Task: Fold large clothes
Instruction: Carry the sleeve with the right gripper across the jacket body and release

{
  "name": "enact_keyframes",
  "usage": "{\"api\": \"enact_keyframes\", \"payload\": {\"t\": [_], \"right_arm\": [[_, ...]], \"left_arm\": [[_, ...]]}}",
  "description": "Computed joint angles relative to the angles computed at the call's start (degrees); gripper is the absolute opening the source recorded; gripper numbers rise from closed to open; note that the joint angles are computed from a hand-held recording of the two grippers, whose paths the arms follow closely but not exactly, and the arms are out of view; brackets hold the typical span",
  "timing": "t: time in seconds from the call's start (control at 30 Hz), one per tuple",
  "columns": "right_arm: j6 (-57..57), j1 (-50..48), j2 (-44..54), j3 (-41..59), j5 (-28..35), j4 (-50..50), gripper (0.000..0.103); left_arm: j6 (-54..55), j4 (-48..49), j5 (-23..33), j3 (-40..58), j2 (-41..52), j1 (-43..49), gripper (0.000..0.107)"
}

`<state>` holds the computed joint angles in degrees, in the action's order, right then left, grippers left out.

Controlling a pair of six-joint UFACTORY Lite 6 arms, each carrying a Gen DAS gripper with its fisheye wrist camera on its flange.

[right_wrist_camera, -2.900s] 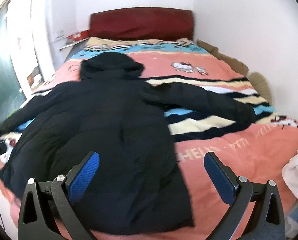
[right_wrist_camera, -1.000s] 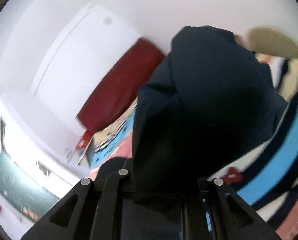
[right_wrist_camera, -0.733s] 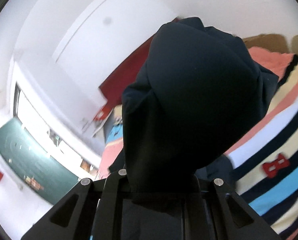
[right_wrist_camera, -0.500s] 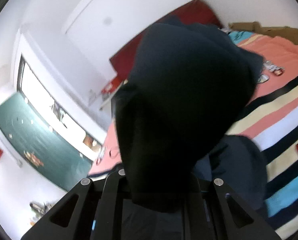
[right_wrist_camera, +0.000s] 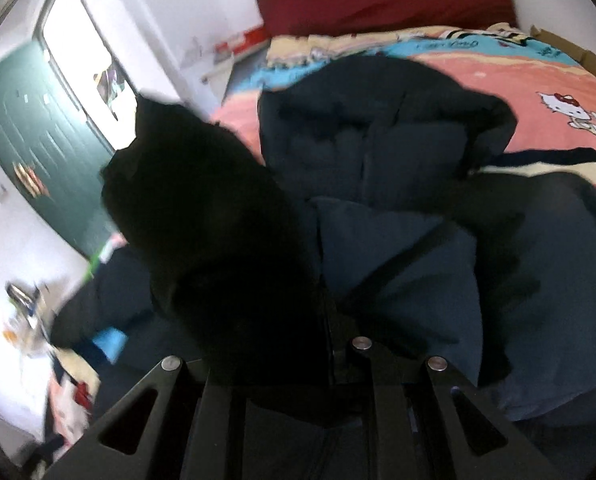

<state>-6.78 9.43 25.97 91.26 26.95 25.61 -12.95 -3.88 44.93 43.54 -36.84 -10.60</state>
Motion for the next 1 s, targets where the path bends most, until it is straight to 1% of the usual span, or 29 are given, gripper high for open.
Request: {"api": "enact_keyframes", "payload": {"t": [0.07,0.1,0.13,0.2,0.23,0.27,0.3,0.33,0.37,0.4,0.47,0.57,0.7,0.77,0.83,0.9,0.97,1.0], "right_arm": [[4.4,1.2,3.0,2.8,1.2,-5.4,0.016],[5.2,1.6,3.4,2.1,0.8,-6.6,0.017],[4.7,1.7,1.6,-0.6,0.3,-6.6,0.019],[7.8,3.7,1.8,-0.3,1.4,-9.8,0.023],[8.3,4.0,2.2,0.3,2.0,-10.8,0.028],[6.4,3.6,2.4,0.3,2.3,-9.4,0.040],[3.4,3.3,2.9,0.4,1.8,-6.7,0.046],[2.5,4.0,0.9,-1.3,2.8,-5.3,0.057],[0.8,4.4,0.9,-1.1,3.6,-4.2,0.063],[0.8,5.4,0.3,-2.2,2.8,-4.4,0.065],[-1.6,6.2,-1.0,-4.2,2.1,-2.3,0.072],[-9.0,5.3,-3.9,-6.4,3.0,5.8,0.077],[-15.2,3.6,-10.5,-9.1,5.0,10.1,0.077],[-18.8,1.4,-13.3,-10.6,5.6,12.7,0.077],[-21.7,-2.9,-17.1,-12.6,6.9,14.0,0.077],[-24.7,-10.2,-19.6,-14.2,8.7,15.3,0.077],[-25.3,-15.9,-19.8,-14.0,9.4,14.1,0.077],[-24.9,-19.5,-18.9,-13.2,9.4,12.0,0.077]], "left_arm": [[-0.3,0.3,0.0,0.1,0.1,-0.2,0.082],[-0.7,0.6,0.0,0.2,0.2,-0.3,0.082],[-1.0,0.8,0.0,0.3,0.2,-0.6,0.082],[-3.1,2.4,0.2,1.1,0.3,-1.9,0.082],[-4.0,3.2,0.2,1.3,0.1,-2.4,0.082],[-5.1,4.0,0.3,1.7,-0.1,-3.2,0.082],[-7.2,5.9,0.8,2.3,-0.2,-4.7,0.082],[-8.3,6.9,1.4,3.1,0.0,-5.6,0.082],[-8.7,7.3,2.0,3.9,0.3,-6.4,0.082],[-9.3,7.9,3.0,5.1,0.9,-7.5,0.082],[-11.7,10.5,5.0,7.2,2.3,-10.0,0.082],[-12.9,11.3,6.4,10.0,4.8,-11.6,0.082],[-16.9,14.8,7.1,14.9,10.0,-15.7,0.082],[-18.3,16.5,7.1,19.1,14.6,-17.9,0.082],[-18.6,17.5,6.2,25.0,21.4,-19.3,0.082],[-17.2,16.5,4.5,31.3,28.7,-19.7,0.082],[-16.9,16.3,3.3,38.1,36.6,-20.6,0.082],[-16.6,15.8,2.6,41.6,40.5,-20.9,0.082]]}}
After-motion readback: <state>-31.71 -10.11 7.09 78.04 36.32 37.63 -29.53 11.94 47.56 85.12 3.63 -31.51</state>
